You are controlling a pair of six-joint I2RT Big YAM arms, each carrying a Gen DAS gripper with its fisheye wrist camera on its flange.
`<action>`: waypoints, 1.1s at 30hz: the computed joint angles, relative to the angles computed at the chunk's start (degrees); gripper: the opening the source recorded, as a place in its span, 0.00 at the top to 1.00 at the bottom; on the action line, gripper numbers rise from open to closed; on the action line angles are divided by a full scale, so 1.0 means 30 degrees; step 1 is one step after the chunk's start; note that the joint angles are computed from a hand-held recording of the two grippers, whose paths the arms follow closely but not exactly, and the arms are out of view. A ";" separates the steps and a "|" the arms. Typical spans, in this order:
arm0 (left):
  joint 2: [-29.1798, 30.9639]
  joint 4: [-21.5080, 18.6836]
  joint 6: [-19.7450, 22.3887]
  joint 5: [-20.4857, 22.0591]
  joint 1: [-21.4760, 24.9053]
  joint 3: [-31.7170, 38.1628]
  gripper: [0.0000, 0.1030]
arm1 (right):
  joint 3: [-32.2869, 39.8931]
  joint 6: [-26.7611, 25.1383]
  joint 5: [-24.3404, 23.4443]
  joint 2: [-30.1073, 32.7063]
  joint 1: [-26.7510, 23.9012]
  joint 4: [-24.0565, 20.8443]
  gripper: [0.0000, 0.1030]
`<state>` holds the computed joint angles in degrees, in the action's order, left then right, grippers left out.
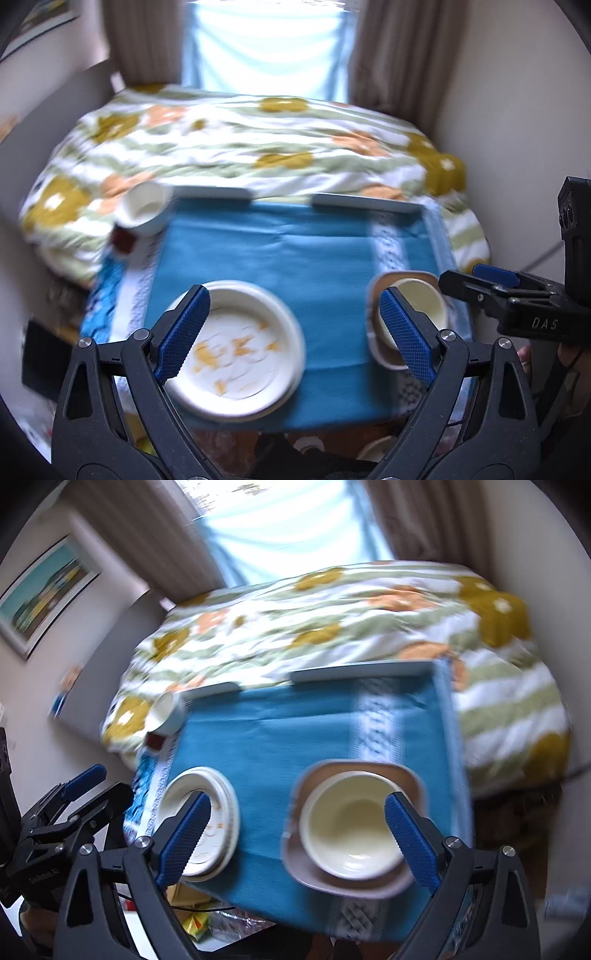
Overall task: Organize plates and bowls
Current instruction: 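Reach the left gripper to the small white bowl rim and close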
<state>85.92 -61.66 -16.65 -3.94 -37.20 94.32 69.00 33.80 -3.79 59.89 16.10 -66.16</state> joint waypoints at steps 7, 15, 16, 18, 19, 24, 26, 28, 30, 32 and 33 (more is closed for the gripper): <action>-0.1480 0.0461 -0.1371 -0.0108 0.3148 -0.1690 0.10 | 0.3264 -0.2730 -0.0083 0.4034 0.2183 0.1381 0.05; -0.0132 0.1009 -0.1175 0.0797 0.7148 -0.0952 0.10 | 1.0112 -0.5385 0.0057 1.0434 0.3539 0.0637 0.05; 0.0477 0.0990 -0.1246 0.1264 0.7733 -0.0481 0.10 | 1.0653 -0.5437 0.0066 1.0934 0.3555 0.0609 0.05; 0.1590 0.1145 -0.1328 0.2265 0.8586 0.0300 0.10 | 1.2500 -0.5625 -0.0017 1.2633 0.3563 0.0336 0.05; 0.2283 0.1255 -0.1403 0.2715 0.8952 0.0800 0.10 | 1.3474 -0.5744 0.0064 1.3460 0.3577 0.0020 0.05; 0.5596 0.1376 -0.2208 0.4516 0.9850 0.3177 0.10 | 1.8337 -0.5953 -0.0694 1.7976 0.3147 -0.1741 0.05; 0.6850 0.1302 -0.2682 0.5372 1.0019 0.3992 0.11 | 1.9825 -0.5901 -0.1300 1.9458 0.2879 -0.2524 0.05; 0.8083 0.0957 -0.3224 0.6375 1.0166 0.4865 0.19 | 2.1090 -0.5978 -0.1708 2.0647 0.2697 -0.3138 0.05; 0.8956 0.0770 -0.3620 0.6959 1.0218 0.5429 0.36 | 2.2449 -0.6229 -0.2433 2.1995 0.2523 -0.3703 0.06; 1.0081 0.0263 -0.3759 0.7134 1.0188 0.6450 0.46 | 2.3228 -0.6496 -0.3319 2.2931 0.2373 -0.3955 0.26; 1.0624 0.0049 -0.3815 0.7376 1.0226 0.6937 0.54 | 2.3476 -0.6556 -0.3761 2.3260 0.2353 -0.3936 0.32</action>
<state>117.79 -61.51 -28.09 18.19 -6.53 115.13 139.43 14.14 -15.07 129.67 23.15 -77.97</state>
